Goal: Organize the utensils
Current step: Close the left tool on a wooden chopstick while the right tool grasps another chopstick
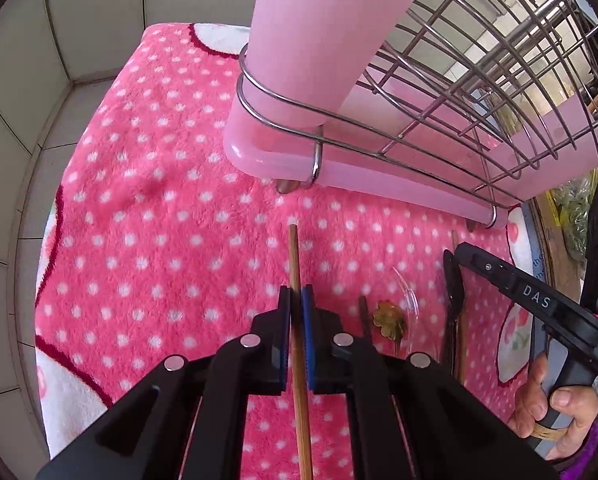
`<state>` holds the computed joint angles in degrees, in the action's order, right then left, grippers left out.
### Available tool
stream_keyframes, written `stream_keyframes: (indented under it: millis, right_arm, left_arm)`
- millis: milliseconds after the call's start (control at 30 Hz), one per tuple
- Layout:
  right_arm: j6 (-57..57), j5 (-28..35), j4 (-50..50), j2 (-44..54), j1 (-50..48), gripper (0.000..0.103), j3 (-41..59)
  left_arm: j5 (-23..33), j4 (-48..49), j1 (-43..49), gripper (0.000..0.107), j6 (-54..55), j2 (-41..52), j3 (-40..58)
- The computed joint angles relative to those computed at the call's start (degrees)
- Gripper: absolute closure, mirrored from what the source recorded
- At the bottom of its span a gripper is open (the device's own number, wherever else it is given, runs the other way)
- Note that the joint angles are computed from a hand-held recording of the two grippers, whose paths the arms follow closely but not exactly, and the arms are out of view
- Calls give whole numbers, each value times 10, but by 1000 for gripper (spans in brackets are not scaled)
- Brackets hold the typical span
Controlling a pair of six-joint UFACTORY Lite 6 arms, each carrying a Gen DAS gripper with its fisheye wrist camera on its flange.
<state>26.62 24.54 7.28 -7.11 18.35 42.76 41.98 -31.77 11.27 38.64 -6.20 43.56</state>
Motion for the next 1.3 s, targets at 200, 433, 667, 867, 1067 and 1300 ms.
stream_keyframes:
  millis: [200, 433, 667, 867, 1067, 1300]
  right_arm:
    - [95, 7, -96, 11, 38, 97, 12]
    - [-16, 60, -11, -106, -30, 98, -62]
    - [-133, 84, 94, -94, -75, 91, -59]
    - [-88, 56, 50, -104, -38, 83, -75]
    - [-113, 13, 97, -141, -42, 97, -113]
    - [-73, 63, 56, -346, -59, 97, -170]
  left_arm:
    - [-17, -8, -14, 101, -7, 24, -5]
    - [-14, 15, -28, 101, -24, 42, 16]
    - [-10, 48, -72, 99, -85, 74, 58]
    - [-3, 52, -80, 99, -86, 106, 92]
    - [-2, 13, -60, 102, -46, 76, 68]
    - [37, -47, -3, 102, 23, -40, 27]
